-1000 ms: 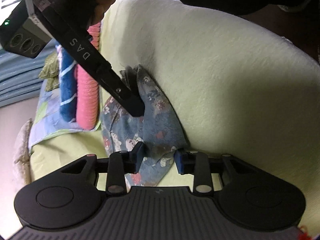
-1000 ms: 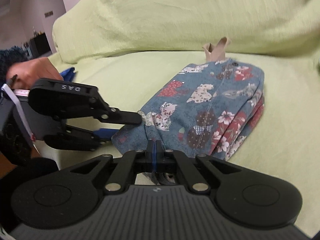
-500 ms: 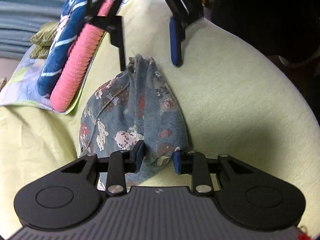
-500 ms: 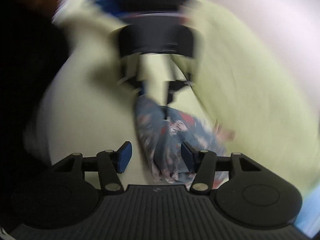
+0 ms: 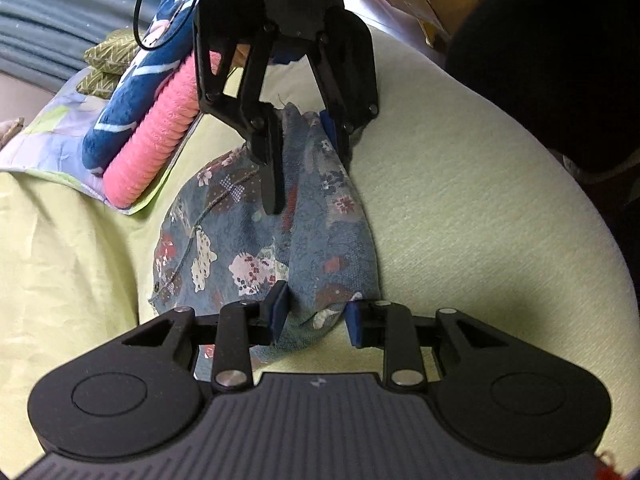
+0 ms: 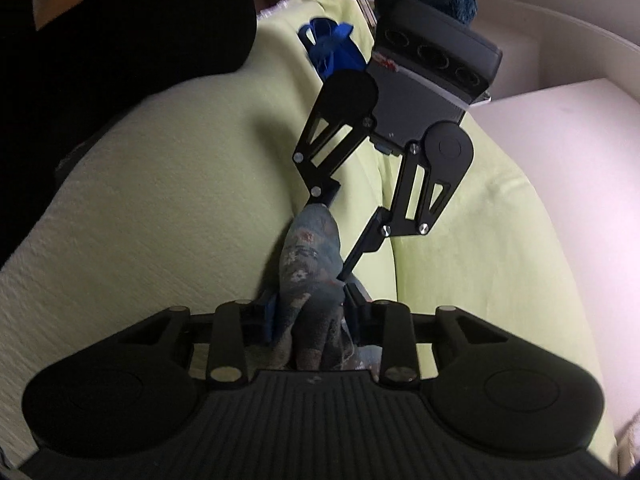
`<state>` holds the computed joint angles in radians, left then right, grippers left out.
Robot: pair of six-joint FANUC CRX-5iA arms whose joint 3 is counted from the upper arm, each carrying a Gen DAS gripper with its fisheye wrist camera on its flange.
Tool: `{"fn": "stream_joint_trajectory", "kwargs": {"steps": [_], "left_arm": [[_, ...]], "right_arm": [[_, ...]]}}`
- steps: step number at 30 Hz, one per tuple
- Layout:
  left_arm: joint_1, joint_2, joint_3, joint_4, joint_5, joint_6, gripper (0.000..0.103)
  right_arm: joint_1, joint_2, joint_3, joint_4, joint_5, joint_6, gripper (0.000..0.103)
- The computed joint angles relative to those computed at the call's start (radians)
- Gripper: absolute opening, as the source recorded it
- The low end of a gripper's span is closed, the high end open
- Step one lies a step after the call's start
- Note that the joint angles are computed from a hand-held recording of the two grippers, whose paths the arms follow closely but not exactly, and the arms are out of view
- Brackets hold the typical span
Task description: Fold shopping bag
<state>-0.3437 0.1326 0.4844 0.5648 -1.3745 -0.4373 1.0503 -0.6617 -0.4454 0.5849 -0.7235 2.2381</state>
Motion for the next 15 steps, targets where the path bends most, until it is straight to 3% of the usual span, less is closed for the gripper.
{"fn": "stream_joint_trajectory", "kwargs": {"steps": [2,4,10,13,15], "left_arm": [[-0.002,0.021,0.038,-0.01,-0.029,0.044,0.033],[-0.003,0.057,0.104,-0.019,-0.08,0.145,0.033],[0.006,0.138,0.249,-0.006,-0.21,0.424,0.033],[0.02,0.172,0.312,0.026,-0.3,0.539,0.033],[0.028,0.168,0.304,0.043,-0.312,0.568,0.033]], "right_arm": [[-0.015,0.025,0.056,-0.087,-0.036,0.054,0.027],[-0.027,0.08,0.164,-0.181,-0.145,-0.011,0.026],[-0.156,0.26,0.512,-0.459,-0.442,-0.483,0.026],[-0.284,0.318,0.655,-0.667,-0.551,-0.6,0.026],[-0.354,0.346,0.718,-0.781,-0.612,-0.654,0.026]]}}
